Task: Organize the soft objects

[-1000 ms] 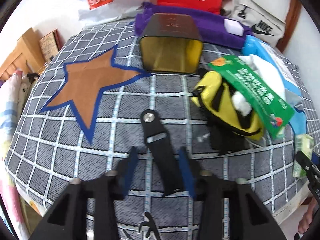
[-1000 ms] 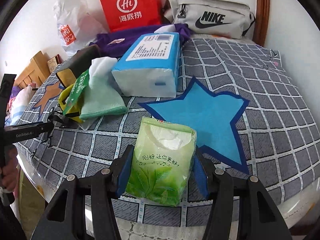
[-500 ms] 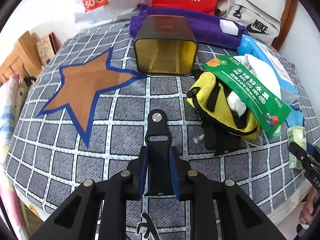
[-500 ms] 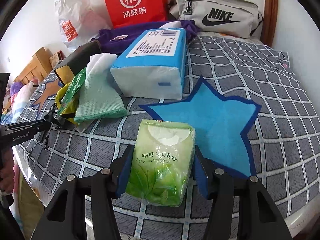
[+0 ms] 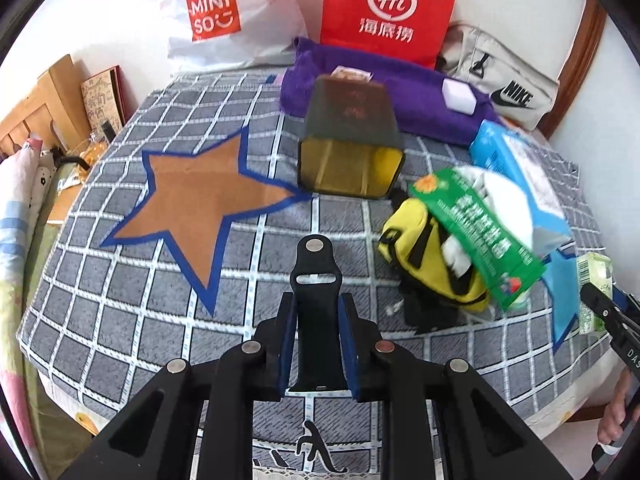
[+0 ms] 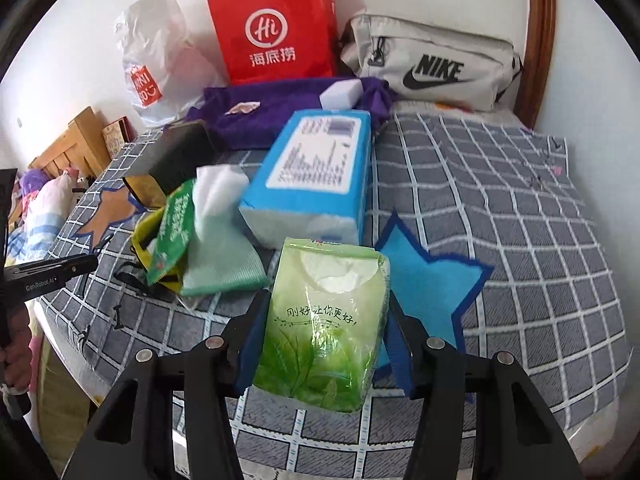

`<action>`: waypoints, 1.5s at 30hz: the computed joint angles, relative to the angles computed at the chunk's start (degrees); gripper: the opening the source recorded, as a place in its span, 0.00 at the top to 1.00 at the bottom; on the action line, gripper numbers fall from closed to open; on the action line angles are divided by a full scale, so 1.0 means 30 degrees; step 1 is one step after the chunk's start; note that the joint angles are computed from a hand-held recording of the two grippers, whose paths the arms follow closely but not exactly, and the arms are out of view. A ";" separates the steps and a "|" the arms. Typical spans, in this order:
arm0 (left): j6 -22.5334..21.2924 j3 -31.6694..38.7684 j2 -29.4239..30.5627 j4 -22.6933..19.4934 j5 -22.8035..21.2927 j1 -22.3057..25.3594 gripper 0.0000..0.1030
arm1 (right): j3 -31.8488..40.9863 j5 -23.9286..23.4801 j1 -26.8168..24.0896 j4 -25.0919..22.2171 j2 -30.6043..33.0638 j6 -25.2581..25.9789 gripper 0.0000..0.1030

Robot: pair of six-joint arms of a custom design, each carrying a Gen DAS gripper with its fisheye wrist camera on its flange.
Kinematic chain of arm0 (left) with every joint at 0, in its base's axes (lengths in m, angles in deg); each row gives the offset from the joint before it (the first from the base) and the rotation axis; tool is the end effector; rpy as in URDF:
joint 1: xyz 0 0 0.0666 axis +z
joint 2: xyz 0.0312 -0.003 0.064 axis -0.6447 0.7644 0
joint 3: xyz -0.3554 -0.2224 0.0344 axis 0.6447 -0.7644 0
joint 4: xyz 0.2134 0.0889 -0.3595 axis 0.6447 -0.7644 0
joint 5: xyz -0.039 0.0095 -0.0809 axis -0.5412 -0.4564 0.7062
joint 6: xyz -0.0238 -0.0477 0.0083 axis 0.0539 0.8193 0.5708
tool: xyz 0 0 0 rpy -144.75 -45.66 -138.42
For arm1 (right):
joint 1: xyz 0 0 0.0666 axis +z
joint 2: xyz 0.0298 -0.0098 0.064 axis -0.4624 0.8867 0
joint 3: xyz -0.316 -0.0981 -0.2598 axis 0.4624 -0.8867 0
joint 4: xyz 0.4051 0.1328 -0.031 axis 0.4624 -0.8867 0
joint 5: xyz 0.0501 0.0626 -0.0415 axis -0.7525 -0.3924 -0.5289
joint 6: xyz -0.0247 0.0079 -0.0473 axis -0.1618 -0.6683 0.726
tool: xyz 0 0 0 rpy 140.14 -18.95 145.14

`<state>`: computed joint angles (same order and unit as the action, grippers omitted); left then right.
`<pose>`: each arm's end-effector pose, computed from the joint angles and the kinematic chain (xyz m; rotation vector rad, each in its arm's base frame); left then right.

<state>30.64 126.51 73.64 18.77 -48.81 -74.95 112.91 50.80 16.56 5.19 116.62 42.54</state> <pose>0.3378 -0.2261 0.4000 -0.0016 2.6338 -0.1020 0.3048 0.2779 0.3900 -0.0486 2.4813 0.1501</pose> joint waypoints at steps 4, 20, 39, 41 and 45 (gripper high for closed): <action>-0.0307 0.0555 -0.0001 0.0240 0.0092 0.0209 0.80 | 0.0664 -0.0039 -0.0023 -0.0140 0.0111 0.0383 0.48; -0.1897 0.4041 0.2393 0.1228 0.1400 0.1994 0.80 | 0.3719 -0.1310 -0.1768 0.0857 0.1740 0.2861 0.48; -0.3248 1.0218 0.7900 0.0918 0.3118 0.3740 0.80 | 0.9191 -0.4291 -0.5148 0.1235 0.6915 0.4571 0.48; -0.3383 1.0920 0.8553 0.0773 0.3209 0.3866 0.80 | 0.9787 -0.4179 -0.5310 0.1039 0.7502 0.4740 0.48; -0.3498 1.1908 0.9558 0.0545 0.3416 0.4059 0.80 | 1.0729 -0.4647 -0.5676 0.0833 0.8604 0.4983 0.48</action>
<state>20.15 162.23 102.32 20.41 -38.56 -62.78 145.10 36.86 -0.47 7.69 142.43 57.49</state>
